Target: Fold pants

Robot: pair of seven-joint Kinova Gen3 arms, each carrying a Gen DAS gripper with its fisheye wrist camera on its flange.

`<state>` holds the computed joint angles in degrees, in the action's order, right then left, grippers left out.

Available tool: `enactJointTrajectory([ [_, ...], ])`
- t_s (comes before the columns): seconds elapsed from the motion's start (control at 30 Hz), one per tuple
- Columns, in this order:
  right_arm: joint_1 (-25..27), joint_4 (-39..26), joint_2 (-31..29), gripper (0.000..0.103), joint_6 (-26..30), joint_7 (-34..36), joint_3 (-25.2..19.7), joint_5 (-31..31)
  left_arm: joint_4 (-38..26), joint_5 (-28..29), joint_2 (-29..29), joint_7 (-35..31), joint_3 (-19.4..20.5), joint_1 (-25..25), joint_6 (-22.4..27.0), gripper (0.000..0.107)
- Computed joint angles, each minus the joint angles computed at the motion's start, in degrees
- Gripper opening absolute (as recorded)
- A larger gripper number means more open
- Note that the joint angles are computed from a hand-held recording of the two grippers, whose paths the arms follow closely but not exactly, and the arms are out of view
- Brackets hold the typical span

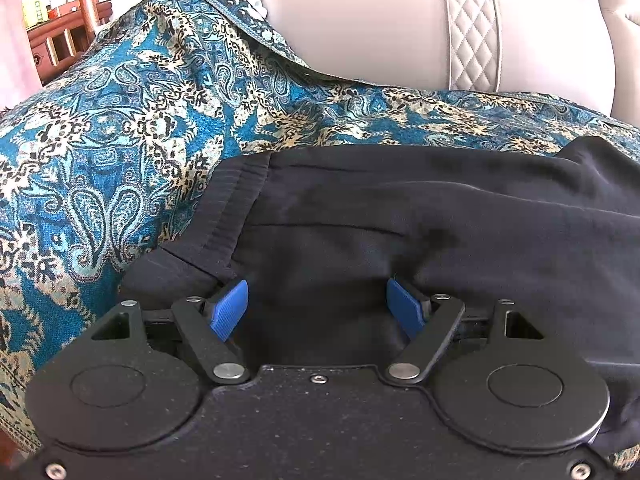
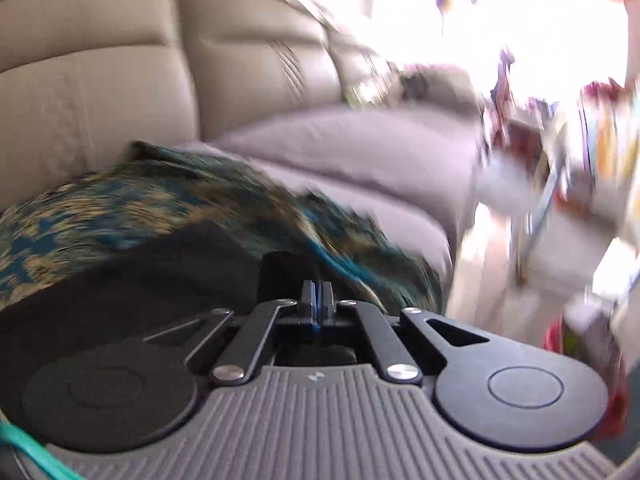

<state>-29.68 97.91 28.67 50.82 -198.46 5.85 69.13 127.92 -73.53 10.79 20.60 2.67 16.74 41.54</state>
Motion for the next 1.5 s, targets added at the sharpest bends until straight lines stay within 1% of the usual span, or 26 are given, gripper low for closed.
enactJointTrajectory([
  [0.07,4.5,1.5,-2.3,0.010,-4.7,0.4,-1.3,-4.4,0.0,-0.1,0.1,0.2,0.0,0.1,0.1,0.076],
  [0.13,5.0,3.4,-3.2,0.019,-6.5,0.4,-0.1,-5.9,0.0,0.0,0.1,0.1,0.0,0.1,0.2,0.076],
  [0.17,4.6,4.5,-3.7,0.037,-7.3,0.1,0.9,-5.7,0.0,0.0,0.1,0.1,0.0,0.1,0.2,0.076],
  [0.2,3.5,5.5,-4.3,0.041,-8.9,0.4,3.0,-6.3,0.0,0.1,0.1,0.0,0.0,0.0,0.1,0.076],
  [0.23,2.1,6.8,-5.0,0.053,-11.1,0.4,5.6,-7.0,-0.1,0.2,0.1,-0.2,0.0,0.0,0.1,0.076],
  [0.27,1.3,8.2,-5.9,0.060,-13.4,-0.6,7.5,-7.1,-0.1,0.2,0.1,-0.2,0.0,0.0,0.1,0.076],
  [0.37,2.5,10.6,-8.2,0.061,-20.4,0.1,9.4,-9.1,-0.2,0.4,0.1,-0.1,0.0,0.1,0.3,0.076],
  [0.43,6.5,11.1,-9.5,0.063,-23.5,4.5,6.8,-13.3,-0.1,0.4,0.0,-0.2,0.0,0.1,0.2,0.076],
  [0.57,13.0,13.3,-10.2,0.063,-32.3,12.5,4.0,-21.8,-0.2,0.5,0.1,-0.2,0.0,0.1,0.3,0.076],
  [0.63,17.2,15.0,-10.8,0.062,-37.0,12.1,1.2,-23.0,-0.3,0.8,0.1,-0.6,0.0,0.0,0.3,0.076],
  [0.67,17.8,15.8,-11.2,0.062,-39.3,10.5,1.2,-22.8,-0.4,1.1,0.0,-0.9,0.0,-0.1,0.2,0.076],
  [0.7,17.5,16.7,-11.7,0.062,-41.6,8.1,2.2,-21.8,-0.4,1.2,0.0,-0.9,0.0,0.0,0.2,0.076],
  [0.77,14.4,18.3,-12.0,0.060,-46.3,4.8,7.0,-20.6,-0.5,1.4,0.0,-1.2,-0.1,-0.1,0.2,0.076],
  [0.83,10.6,18.8,-10.7,0.060,-49.7,5.3,12.3,-21.0,-0.4,1.2,0.0,-1.0,-0.1,0.0,0.2,0.076],
  [0.9,7.1,18.7,-9.8,0.060,-50.4,7.1,16.5,-23.2,-0.4,1.2,0.0,-1.0,-0.2,0.0,0.2,0.076],
  [0.93,6.1,18.7,-9.4,0.055,-50.9,7.0,18.0,-23.2,-0.4,1.2,0.0,-0.9,-0.2,0.0,0.2,0.076],
  [1.0,5.1,18.7,-9.1,0.050,-52.4,6.0,19.7,-20.9,-0.6,1.4,0.1,-1.0,-0.1,0.1,0.4,0.076],
  [1.03,5.5,19.2,-9.3,0.042,-54.5,6.5,19.6,-19.2,-0.8,1.7,0.1,-1.2,-0.1,0.1,0.6,0.076],
  [1.1,7.8,19.6,-10.0,0.039,-57.9,7.9,17.4,-17.2,-1.1,2.3,0.2,-1.9,-0.1,0.1,0.8,0.076],
  [1.13,7.8,19.3,-9.6,0.051,-58.3,8.8,17.2,-17.6,-1.2,2.5,0.2,-2.0,-0.1,0.1,0.8,0.076],
  [1.2,4.7,18.0,-8.0,0.043,-56.1,9.7,19.9,-21.2,-1.0,2.3,0.0,-2.0,-0.2,0.1,0.6,0.076],
  [1.27,-0.6,16.5,-6.8,0.043,-52.1,10.5,24.6,-25.8,-0.7,1.8,0.0,-1.2,-0.3,0.2,0.3,0.076],
  [1.33,-4.8,15.3,-5.0,0.043,-50.2,14.0,28.8,-30.5,-0.6,1.6,0.0,-1.0,-0.3,0.1,0.2,0.076],
  [1.4,-5.8,12.6,-3.6,0.043,-46.4,18.3,28.9,-33.2,-0.7,1.7,0.1,-1.2,-0.3,0.1,0.3,0.077],
  [1.47,-4.5,9.7,-3.0,0.012,-42.5,21.4,26.4,-34.2,-0.9,2.0,0.2,-1.4,-0.2,0.2,0.7,0.079],
  [1.5,-3.2,8.5,-3.0,0.012,-41.1,23.3,24.7,-35.4,-0.7,1.8,0.2,-1.3,-0.3,0.2,0.5,0.079],
])
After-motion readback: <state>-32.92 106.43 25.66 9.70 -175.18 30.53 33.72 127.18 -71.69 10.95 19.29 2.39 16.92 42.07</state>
